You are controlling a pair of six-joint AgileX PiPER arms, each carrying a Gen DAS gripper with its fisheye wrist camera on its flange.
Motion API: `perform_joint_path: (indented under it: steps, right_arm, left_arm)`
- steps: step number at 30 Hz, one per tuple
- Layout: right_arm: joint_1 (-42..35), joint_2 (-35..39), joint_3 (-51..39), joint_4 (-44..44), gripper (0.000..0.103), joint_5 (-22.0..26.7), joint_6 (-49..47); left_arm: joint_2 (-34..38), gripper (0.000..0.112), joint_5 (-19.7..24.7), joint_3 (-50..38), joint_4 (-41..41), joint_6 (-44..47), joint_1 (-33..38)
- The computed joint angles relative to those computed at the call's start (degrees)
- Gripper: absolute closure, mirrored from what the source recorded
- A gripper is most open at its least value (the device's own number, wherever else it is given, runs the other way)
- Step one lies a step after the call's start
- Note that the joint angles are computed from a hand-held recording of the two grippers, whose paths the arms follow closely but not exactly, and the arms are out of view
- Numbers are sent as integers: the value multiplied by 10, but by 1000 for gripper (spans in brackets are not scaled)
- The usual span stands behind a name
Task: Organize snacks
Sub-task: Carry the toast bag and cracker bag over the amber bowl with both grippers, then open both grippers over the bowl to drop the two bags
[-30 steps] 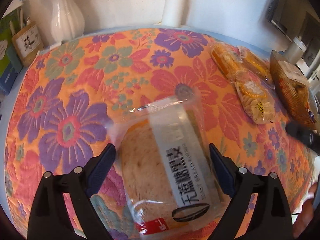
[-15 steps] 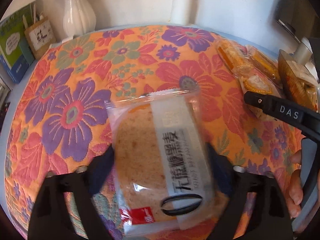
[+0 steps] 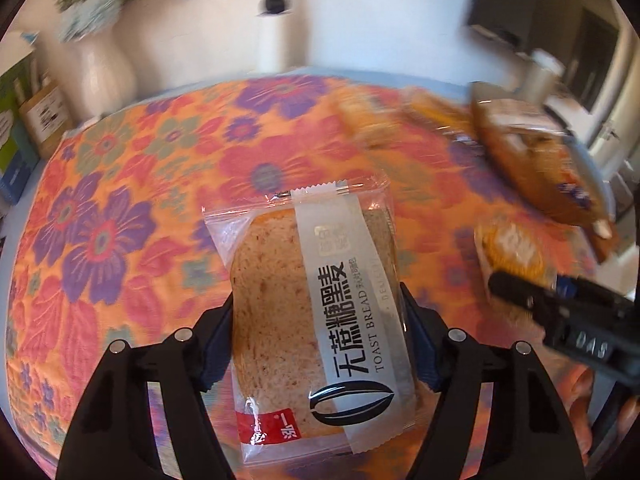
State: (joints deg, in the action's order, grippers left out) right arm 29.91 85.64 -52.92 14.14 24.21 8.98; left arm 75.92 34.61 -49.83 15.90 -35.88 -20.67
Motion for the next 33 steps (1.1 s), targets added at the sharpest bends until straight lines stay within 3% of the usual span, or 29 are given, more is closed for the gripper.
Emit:
perform_joint_path:
  steps: [4,7,10,14,18,26,28,31,33]
  right_arm:
    - [-45,-118,57,32,40,12,-46]
    - [-119,-189,59,97,40,44,-124]
    - [-190,-202,33,146,40,60,-192]
    - [-292,-151,-43,197,40,64,-253]
    - [-365,-52,-136,280,40,89,-306]
    - [-388,96,-269,306,39,112,-287]
    - [-392,130,-303,304,31,136,-277]
    - [-403,148,-313,319,27,158,-283]
    - [-410,142,-297,331,27,159,-301]
  left_arm:
    - [14,42,13,-66,-21,21,-52]
    - [44,42,17,-133,-63,73,-69]
    - [94,42,28,-230,-92,117,-84]
    - [189,42,48,-384,-111,163,-100]
    - [284,42,65,-525,-147,210,-105]
    - [468,42,150,-781,-171,237,-106]
    - [509,40,181,-842,-171,236,-106]
    - [542,34,216,-889,-161,233,-107]
    - [517,32,193,-840,-169,237,-100]
